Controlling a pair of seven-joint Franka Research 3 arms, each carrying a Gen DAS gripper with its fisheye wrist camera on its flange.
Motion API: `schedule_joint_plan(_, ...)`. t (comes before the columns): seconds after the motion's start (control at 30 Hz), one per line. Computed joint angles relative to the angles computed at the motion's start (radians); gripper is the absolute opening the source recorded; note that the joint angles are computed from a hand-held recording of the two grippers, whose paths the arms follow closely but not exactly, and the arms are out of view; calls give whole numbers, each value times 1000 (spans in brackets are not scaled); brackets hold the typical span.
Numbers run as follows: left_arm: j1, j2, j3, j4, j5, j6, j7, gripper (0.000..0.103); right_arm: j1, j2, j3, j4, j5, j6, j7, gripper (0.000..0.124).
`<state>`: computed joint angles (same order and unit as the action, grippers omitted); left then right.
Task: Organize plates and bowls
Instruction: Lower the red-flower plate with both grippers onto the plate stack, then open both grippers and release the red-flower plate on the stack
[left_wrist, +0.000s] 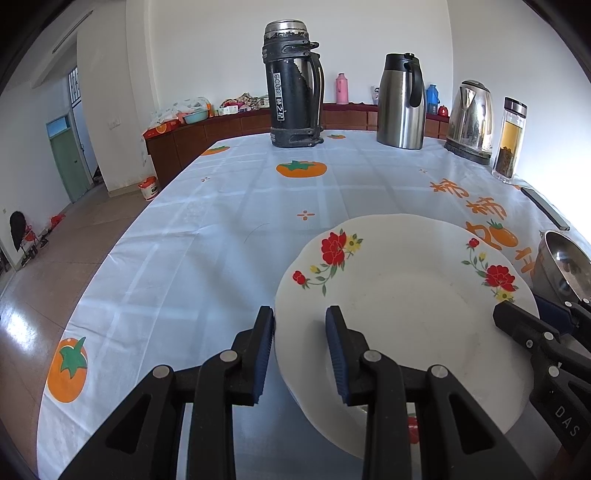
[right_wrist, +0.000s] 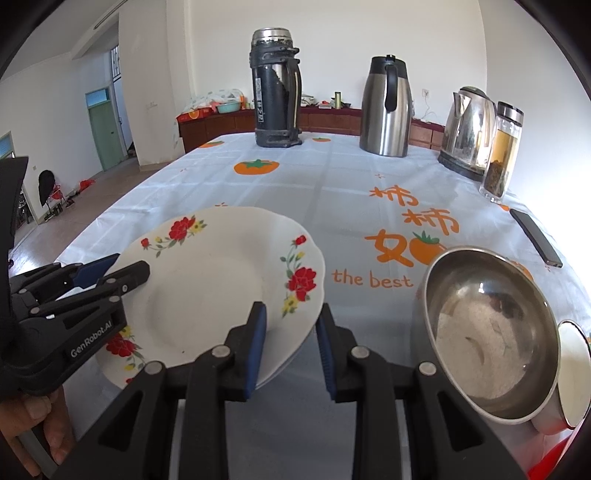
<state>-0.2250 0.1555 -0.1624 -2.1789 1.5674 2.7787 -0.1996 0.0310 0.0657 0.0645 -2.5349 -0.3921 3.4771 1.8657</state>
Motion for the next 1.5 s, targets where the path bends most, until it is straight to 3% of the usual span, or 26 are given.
schedule_joint_plan(0.57, 5, -3, 2, -3, 19, 24, -25, 33, 0, 0, 1, 0, 2, -1, -2, 28)
schedule_joint_plan(1.03, 12, -5, 0, -6, 41, 41, -45, 40, 4, 0, 4, 0, 23, -8, -23, 28)
schedule_joint_plan(1.13, 12, -9, 0, -9, 54, 36, -64, 66, -19, 4, 14, 5, -43, 4, 30, 35)
schedule_joint_plan(1.2, 10, -14, -3, -11, 87, 29, -89, 69, -13, 2, 9, 0, -43, 14, 22, 39)
schedule_joint_plan(1.27, 11, -11, -6, -10, 77, 26, -76, 69, 28, -3, -5, -11, 55, 11, -62, 40)
schedule_joint_plan(1.33, 16, -12, -4, -11, 76, 35, -82, 69, 22, -3, -4, -12, 42, 16, -49, 42)
schedule_joint_plan(1.4, 21, -12, -2, -11, 76, 43, -89, 75, 41, -11, -13, -32, 100, 56, -97, 52)
schedule_joint_plan(1.47, 21, -15, -3, -13, 78, 41, -97, 82, 88, -18, -21, -57, 241, 103, -219, 68)
schedule_joint_plan(1.5, 21, -18, -3, -16, 87, 41, -106, 82, 108, -21, -21, -67, 300, 123, -274, 69)
